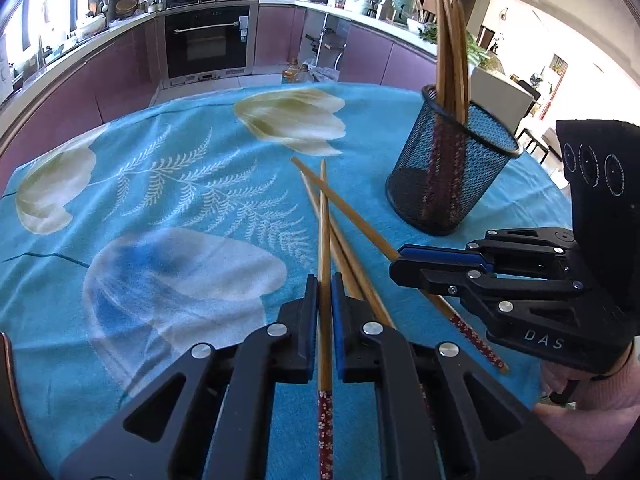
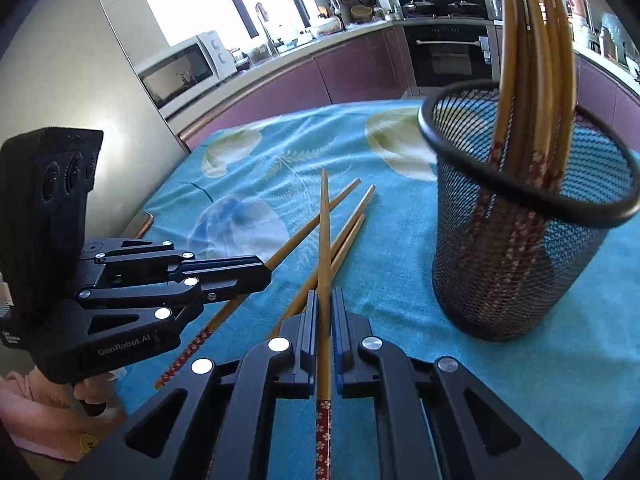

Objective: Organize utensils
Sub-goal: 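Raise the left tool's chopstick upright over the holder while the right tool carries its own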

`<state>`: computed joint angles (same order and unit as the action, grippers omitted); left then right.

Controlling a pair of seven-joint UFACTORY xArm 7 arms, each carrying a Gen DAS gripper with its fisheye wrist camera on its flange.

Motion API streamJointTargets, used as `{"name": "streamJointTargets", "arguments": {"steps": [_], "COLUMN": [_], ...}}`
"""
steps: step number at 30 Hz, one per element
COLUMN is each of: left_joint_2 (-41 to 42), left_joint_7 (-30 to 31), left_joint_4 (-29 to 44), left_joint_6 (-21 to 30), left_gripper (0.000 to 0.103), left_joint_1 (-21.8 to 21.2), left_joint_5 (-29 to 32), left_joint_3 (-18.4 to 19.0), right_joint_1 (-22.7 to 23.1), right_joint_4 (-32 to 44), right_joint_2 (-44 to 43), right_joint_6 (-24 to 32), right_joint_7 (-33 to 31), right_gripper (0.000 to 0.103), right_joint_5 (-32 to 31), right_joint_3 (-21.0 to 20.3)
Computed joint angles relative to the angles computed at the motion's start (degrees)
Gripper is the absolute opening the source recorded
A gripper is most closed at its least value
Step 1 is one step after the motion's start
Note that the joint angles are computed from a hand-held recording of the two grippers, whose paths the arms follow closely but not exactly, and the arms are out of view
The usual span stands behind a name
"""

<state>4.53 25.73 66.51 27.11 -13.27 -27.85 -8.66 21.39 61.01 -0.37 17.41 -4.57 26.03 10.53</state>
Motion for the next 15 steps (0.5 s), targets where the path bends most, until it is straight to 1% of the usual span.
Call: {"name": "streamJointTargets", "arguments": {"steps": [5,11,15], "left_joint_2": [-2.9,-6.3,-8.3], "left_joint_7": [7.0,14.7,18.2], "left_joint_4": [0.1,0.7,0.8], "left_joint_6": [1.7,3.9,4.7], "left_gripper": [0.007,0.007,0.007], "left_joint_1": [0.3,-0.8,-1.6], "left_joint_5": [-8.2,-17.2,-21.7], "left_joint_3": [-0.2,1.3,2.5], "right_joint_1": [0.8,2.8,4.6], "right_joint_4": [-1.9,-4.4,-5.7], "right_joint_2": [-3.5,-7.6,-9.8], "right_joint_6": [-2.5,-6.0,-8.2], "right_joint_7": [-3.8,-6.8,-8.9], "right_gripper": [0.006,0.006,0.006], "right_joint_5": [3.9,7.4,9.7], "right_joint_3": [-0.6,-2.6,-4.6]}}
